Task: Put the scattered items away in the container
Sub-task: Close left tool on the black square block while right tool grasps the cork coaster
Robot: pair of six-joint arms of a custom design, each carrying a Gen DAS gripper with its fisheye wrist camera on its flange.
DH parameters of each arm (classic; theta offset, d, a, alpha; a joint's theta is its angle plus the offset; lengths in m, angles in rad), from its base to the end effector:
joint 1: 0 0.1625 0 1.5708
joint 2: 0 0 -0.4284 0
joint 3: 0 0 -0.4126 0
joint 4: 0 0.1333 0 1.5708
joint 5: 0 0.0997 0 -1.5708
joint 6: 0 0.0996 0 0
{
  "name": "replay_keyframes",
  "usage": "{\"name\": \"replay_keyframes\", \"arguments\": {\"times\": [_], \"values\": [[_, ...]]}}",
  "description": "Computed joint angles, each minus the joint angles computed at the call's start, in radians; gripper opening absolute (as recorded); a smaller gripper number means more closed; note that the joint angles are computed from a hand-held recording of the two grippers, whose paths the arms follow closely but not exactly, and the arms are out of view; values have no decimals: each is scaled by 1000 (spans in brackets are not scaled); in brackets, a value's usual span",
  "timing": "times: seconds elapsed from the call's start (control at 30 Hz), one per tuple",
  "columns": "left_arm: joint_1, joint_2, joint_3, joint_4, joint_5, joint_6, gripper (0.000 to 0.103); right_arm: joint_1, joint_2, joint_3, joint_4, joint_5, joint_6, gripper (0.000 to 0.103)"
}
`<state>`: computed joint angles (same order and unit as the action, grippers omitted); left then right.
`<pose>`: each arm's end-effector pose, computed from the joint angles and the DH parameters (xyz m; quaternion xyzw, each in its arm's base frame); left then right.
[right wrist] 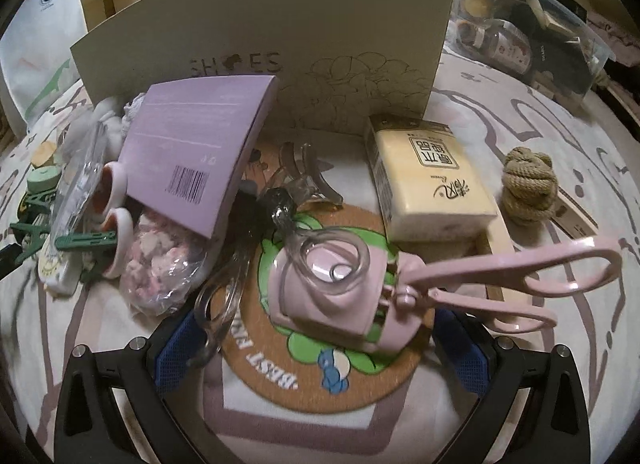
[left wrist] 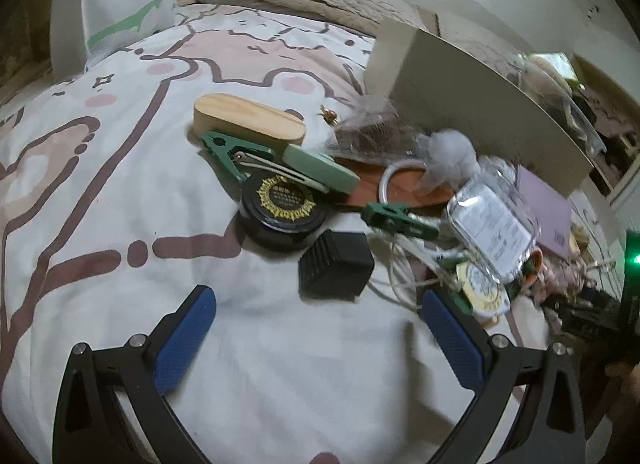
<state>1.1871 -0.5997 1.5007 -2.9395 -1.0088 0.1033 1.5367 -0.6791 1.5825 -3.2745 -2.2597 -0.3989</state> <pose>-0.1030 -0.7530 0.0505 0.1630 0.9226 -0.2581 0.2360 0.0456 -0.7153 0.1255 0.0279 -0.8764 0.2913 0.3825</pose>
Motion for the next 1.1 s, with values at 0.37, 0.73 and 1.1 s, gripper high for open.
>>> {"name": "replay_keyframes", "arguments": {"times": [0.37, 0.73, 1.1], "values": [[-23, 74, -28, -145, 99, 158, 90, -5, 9, 20, -85, 25, -35, 103], [6, 55, 1, -215, -29, 148, 33, -2, 28, 34, -201, 41, -78, 101], [-29, 61, 34, -244, 32, 223, 32, -4, -4, 93, -263, 104, -76, 100]]}}
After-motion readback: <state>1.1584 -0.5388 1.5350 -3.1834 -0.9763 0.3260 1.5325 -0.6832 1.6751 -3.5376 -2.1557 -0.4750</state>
